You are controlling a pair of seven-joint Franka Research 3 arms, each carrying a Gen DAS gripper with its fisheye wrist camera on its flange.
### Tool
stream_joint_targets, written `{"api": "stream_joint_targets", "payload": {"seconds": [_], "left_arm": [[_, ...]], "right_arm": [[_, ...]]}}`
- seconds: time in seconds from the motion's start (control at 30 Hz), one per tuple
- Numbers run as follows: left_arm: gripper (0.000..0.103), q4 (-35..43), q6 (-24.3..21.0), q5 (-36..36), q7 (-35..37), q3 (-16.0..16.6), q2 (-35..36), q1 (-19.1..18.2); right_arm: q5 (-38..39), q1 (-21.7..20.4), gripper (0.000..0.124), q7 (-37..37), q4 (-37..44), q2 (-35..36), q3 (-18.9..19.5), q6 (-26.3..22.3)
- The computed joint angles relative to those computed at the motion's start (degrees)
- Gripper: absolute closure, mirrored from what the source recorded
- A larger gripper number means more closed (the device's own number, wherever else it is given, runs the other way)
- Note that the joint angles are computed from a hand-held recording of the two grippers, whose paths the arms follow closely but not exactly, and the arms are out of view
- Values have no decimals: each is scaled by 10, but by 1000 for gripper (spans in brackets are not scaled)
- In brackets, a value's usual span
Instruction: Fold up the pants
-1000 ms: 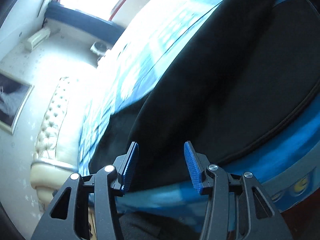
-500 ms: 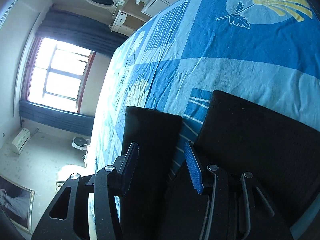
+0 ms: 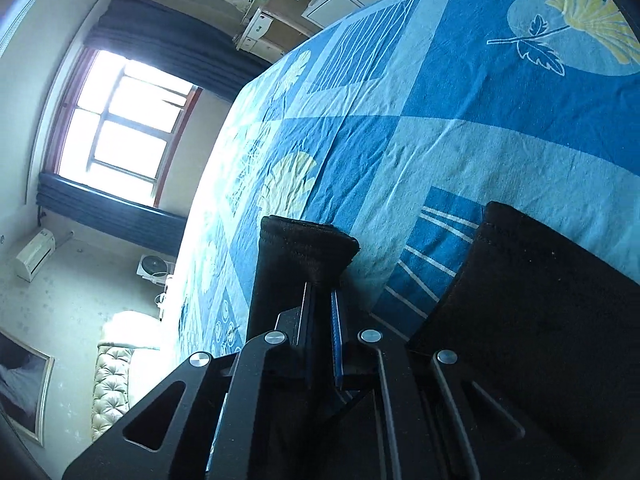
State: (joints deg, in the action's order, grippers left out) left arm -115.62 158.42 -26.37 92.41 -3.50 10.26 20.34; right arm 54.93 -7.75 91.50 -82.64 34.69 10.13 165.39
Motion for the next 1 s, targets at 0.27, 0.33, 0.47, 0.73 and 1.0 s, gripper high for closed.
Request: {"api": "stream_joint_targets", "payload": {"seconds": [0.27,0.33,0.47,0.73,1.0], "left_arm": [[11,-1,-6,-4,8,0,-3,1],[11,-2,-5,-3,7,1,-4,0],[11,-3,-3,-4,11,1,-4,-1],[11,-4,-4,29,-2,5,-4,-7],[11,-6,5,35,-4,4,-2,-8]], "right_arm": [[280,-96,118,-272,-167,-167,77,31],[325,-101,118,-302,-219,-208,65,22],[325,-86,119,-283,-298,-242,30,16],[355,-47,113,-298,-321,-223,-28,-16],[-37,40,93,-74,-321,-245,-125,29]]}}
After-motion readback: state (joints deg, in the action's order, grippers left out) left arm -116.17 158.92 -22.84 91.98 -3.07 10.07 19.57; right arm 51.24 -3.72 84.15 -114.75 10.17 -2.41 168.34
